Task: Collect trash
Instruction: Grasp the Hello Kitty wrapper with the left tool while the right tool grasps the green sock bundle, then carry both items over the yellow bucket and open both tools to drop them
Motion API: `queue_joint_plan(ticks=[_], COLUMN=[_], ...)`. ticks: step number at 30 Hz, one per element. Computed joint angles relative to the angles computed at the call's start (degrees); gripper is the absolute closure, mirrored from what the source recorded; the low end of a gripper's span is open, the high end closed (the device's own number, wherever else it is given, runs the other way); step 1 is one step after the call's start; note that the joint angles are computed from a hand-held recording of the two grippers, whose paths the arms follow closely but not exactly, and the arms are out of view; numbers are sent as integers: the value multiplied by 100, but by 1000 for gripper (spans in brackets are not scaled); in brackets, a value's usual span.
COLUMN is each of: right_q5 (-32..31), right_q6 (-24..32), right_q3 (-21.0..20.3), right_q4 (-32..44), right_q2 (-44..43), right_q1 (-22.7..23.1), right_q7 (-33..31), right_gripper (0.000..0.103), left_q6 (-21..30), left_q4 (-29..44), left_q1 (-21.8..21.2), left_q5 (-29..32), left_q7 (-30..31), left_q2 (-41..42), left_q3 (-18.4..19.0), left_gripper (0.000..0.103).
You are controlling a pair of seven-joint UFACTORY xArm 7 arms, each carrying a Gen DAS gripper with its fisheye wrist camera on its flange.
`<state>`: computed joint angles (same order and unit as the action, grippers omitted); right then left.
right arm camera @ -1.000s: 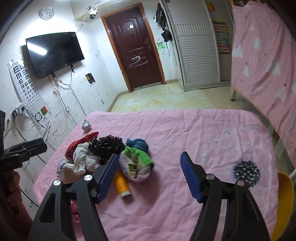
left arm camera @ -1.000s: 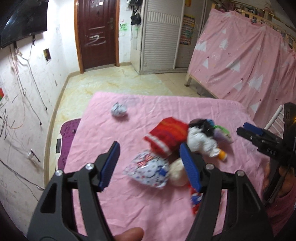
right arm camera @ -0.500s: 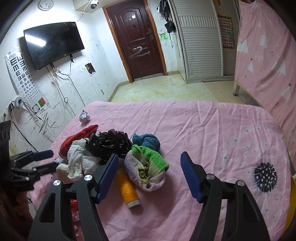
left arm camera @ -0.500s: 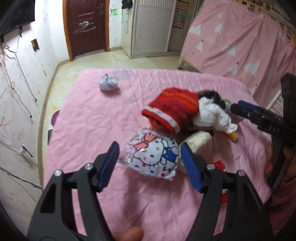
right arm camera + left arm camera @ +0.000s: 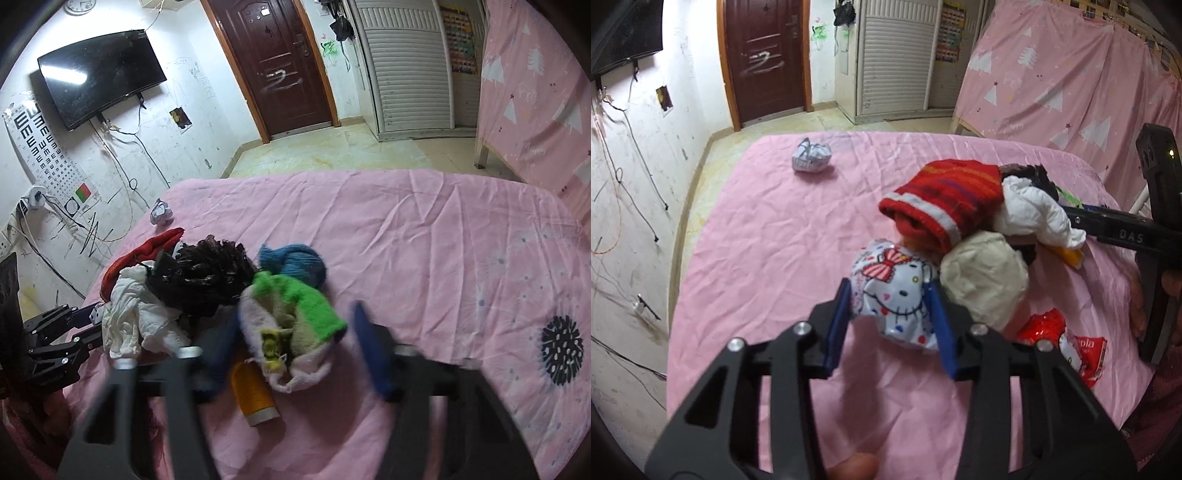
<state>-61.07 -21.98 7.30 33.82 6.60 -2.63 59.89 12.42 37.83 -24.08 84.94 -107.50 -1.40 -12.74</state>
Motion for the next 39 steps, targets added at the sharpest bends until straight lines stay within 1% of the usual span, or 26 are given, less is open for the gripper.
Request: queue_joint_plan(ticks=[1,4,8,11,14,20,23,27,30,33,39], right_q5=[34,762,1078,1087,1010,813,718,409,31,-316,-836], right_q6=[-22,-134,-447,-706,-887,-1312,-1504,-1695,-1833,-1961,-2239], right_q3=[-6,-104,-317,-540,-786,-1282,-1522,-1922,-2243,-2458,-2720], right_q4=[-23,-331,-693,-955,-1145,-1557,-1805,-2039,-2159,-2221,-2336], right_q2=[-13,-236,-548,-836,-1062,-1499,-1747,-2019,-2163,-2223,-2292], right_q1=[8,207,278,320,350,218,57,-242,-555,-899,-1650], right_q7=[-36,-660,-947,-1017,-1022,-1057,-1143,-1152,-1066,-990,-918], right_gripper=[72,74,74,74,74,73,73,73,73,73,73], left_q6=[58,331,557,695,795,898,1051,1230,1317,1399,1476], left_q4=[-27,-149,-382,-472,-425,-62,233,715,1026,1383,2182], left_q1=[-14,-32,26,91,143,154,42,-216,-444,-713,-1288], left_q5=[-88,-288,-657,-959,-1116,-1197,-1225,-1179,-1101,-1062,-1059], left_q7=[34,116,372,602,740,888,1028,1222,1310,1445,1772], left_q2=[-44,-287,-800,-1112,-1272,-1242,-1045,-659,-388,-87,582], left_q3=[-13,-71,-207,-377,-580,-899,-1013,-1042,-967,-883,-662], left_gripper=[65,65,65,65,65,65,65,65,65,65,65])
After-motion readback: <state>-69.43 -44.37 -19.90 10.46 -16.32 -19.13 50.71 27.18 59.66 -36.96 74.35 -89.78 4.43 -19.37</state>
